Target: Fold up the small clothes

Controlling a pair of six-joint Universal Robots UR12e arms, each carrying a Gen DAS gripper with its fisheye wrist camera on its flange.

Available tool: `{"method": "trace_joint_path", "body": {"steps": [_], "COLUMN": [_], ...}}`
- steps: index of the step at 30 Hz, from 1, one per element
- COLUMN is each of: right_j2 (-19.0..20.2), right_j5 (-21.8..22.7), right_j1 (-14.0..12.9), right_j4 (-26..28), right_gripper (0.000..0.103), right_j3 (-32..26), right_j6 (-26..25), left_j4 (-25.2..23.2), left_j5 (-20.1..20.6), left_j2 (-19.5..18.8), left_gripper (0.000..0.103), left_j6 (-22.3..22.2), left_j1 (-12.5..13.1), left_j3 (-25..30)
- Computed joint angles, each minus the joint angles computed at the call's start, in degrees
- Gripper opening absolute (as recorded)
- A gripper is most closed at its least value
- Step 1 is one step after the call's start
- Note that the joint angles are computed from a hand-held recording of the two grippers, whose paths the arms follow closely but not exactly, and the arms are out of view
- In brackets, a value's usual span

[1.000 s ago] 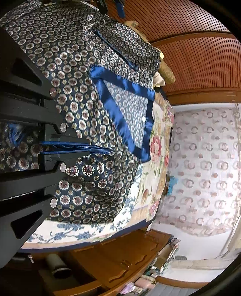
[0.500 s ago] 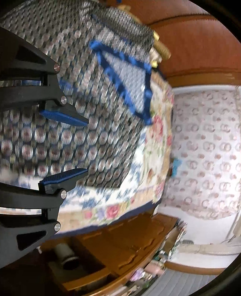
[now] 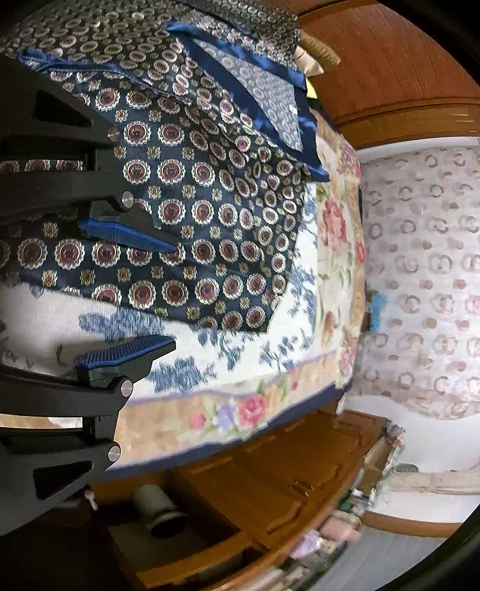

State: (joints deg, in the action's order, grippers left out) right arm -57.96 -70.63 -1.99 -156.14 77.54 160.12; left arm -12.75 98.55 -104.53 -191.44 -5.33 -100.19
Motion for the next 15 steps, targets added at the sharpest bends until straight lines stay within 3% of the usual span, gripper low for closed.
{"method": "trace_joint_path", "body": {"steps": [5,10,15], "right_j2": [-0.08,-0.20,-0.19], "right_j5": [0.38,0.68,0.75], "right_j1": [-0.33,-0.54,-0.57], "right_j4": [-0.08,0.09,0.02], "right_gripper": [0.049,0.049,0.049], "right_j3": [0.22,0.26,0.32], "right_j6": [-0.15,-0.21,-0.20], "left_j4": [-1.79,-4.35,-7.33], "left_j5": [-0.99,-3.15,-3.22], "left_j2": [-1.04,-2.59,-4.34], "left_gripper": [0.074,0.060,0.056], "left_j6": [-1.19,-2.05,-1.09], "left_j1": [1.60,3.25,3.66], "left_j3": [2.01,4.68,7.46]}}
